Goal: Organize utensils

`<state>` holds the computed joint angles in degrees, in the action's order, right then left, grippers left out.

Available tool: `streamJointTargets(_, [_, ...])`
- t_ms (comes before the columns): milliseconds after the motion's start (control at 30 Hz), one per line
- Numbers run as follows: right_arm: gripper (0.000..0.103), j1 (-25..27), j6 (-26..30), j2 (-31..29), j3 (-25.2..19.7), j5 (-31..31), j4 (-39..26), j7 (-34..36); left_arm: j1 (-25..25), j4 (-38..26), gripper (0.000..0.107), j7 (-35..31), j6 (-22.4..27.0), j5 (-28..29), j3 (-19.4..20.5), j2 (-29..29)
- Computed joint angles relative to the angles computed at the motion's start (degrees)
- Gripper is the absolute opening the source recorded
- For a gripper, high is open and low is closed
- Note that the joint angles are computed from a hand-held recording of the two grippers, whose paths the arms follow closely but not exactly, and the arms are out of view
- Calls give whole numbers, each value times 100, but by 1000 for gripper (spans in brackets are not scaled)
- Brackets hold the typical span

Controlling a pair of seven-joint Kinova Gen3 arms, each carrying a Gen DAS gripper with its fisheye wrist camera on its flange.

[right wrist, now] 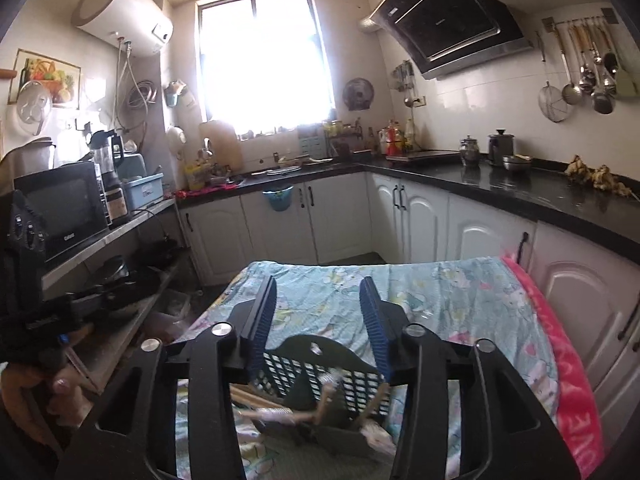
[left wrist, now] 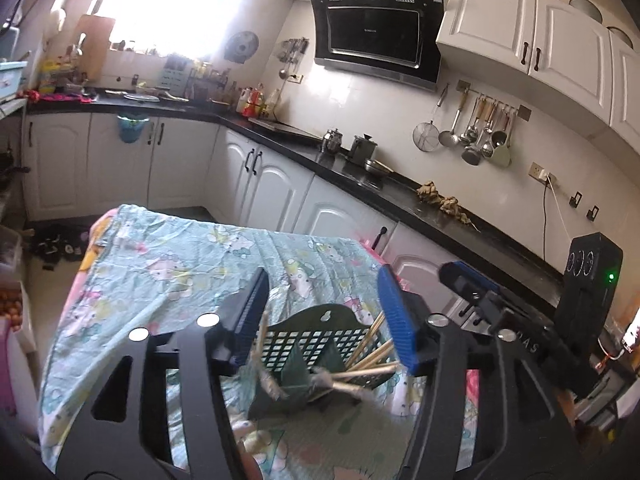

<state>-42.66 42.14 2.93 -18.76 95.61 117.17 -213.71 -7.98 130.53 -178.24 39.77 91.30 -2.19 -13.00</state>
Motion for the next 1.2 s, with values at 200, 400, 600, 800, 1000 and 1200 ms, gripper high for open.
streamJointTargets(200, [59,-177,344,-266,-187,-175,298,-103,-158,243,79,259,70,-318,-210,-402])
streamJointTargets(400, [81,-431,812,-399,-411,-534,478,-14,-277,535,92,483,-20,-593,-304,-793])
streamJointTargets(600, [95,-785,1448,-476,-691,-957,680,14,-262,753,92,1058,-279,-1153,-387,-1105])
streamJointTargets(800, [96,-1083,1768,-483,-878,-1264,782,-105,-31,983,92,1593,-522,-1693,-503,-1316])
streamJointTargets(1000, [96,-1499,2094,-226,-1055,-1639,823,-280,283,1240,92,2057,-899,-2172,-435,-1480])
streamJointTargets(1200, [96,-2105,2632,204,-1074,-1757,924,-761,693,1621,92,2073,-1392,-2242,-448,-1702])
